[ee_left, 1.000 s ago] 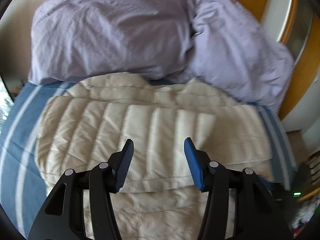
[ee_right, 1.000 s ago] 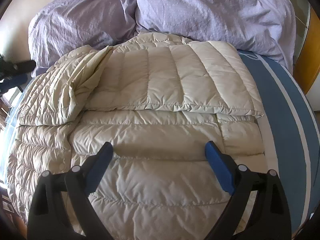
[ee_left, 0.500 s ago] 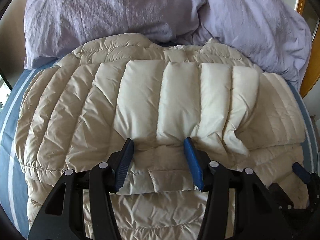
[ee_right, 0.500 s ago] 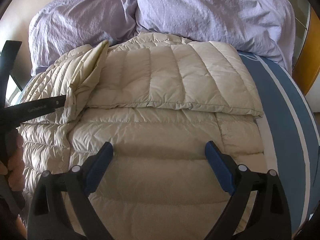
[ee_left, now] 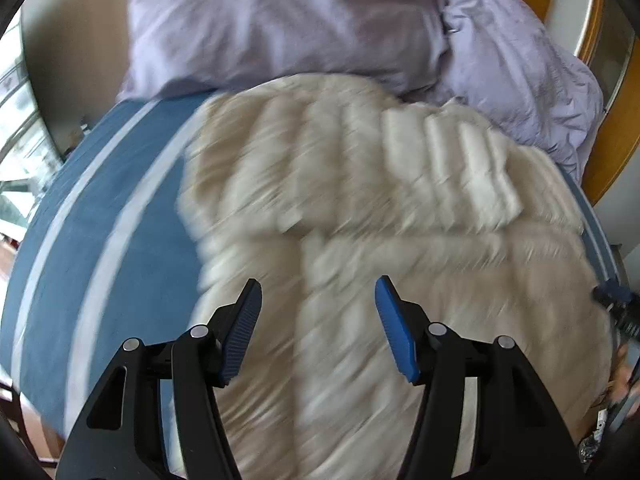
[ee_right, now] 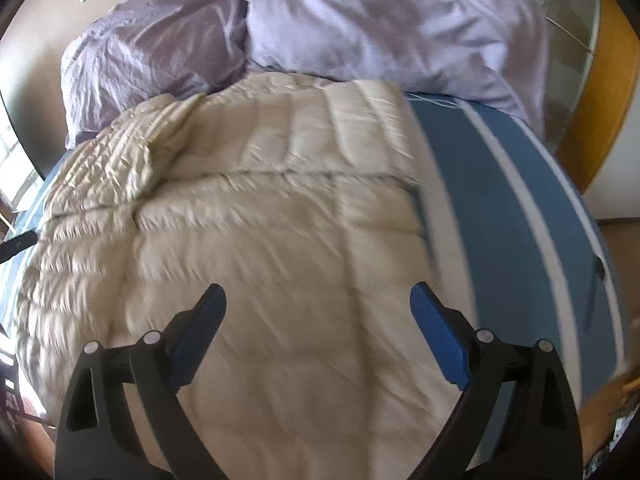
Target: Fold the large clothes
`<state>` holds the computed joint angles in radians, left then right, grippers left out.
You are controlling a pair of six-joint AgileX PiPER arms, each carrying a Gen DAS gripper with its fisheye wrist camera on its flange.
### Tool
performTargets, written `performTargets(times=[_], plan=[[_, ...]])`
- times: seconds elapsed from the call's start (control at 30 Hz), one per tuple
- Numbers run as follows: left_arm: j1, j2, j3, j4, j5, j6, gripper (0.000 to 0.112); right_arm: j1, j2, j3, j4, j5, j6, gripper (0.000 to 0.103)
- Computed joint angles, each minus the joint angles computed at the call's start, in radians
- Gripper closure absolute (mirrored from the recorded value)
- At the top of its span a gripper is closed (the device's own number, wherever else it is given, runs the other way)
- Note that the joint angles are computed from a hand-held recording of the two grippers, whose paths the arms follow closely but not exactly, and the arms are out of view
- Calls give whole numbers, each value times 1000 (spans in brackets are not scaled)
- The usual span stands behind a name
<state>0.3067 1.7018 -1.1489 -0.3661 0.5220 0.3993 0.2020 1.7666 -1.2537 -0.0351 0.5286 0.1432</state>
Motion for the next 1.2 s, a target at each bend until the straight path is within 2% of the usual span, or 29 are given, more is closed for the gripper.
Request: performTargets(times=[0.27, 0.4, 0.57, 0.67, 0.8, 0.9, 1.0, 1.1, 1.2], plan=[[241, -133, 276, -286, 7, 417, 52, -117, -188, 276, 62, -66, -91, 10], [335, -177, 372, -432, 42, 601, 52, -168, -252, 378, 176, -101, -213, 10], [402, -225, 459, -545, 64, 754, 52, -219, -303, 465, 338, -125, -373, 10], [433, -243, 489, -604, 86, 820, 52, -239, -327, 509, 439, -140, -469, 10], [443, -277, 542, -660, 78, 888, 52, -248, -349, 558, 521, -157, -550, 11], [448, -303, 575, -687, 73, 923, 52, -249, -349, 578, 568, -164, -593, 16], [455, -315, 594, -715, 73, 947, 52, -222, -355, 601, 554, -206, -576, 17], [447, -322, 605, -734, 63, 950, 53, -204, -366, 621, 555, -236, -577, 26], [432, -334, 618, -742, 45, 939, 58, -200, -378, 641, 593, -263, -616, 37]])
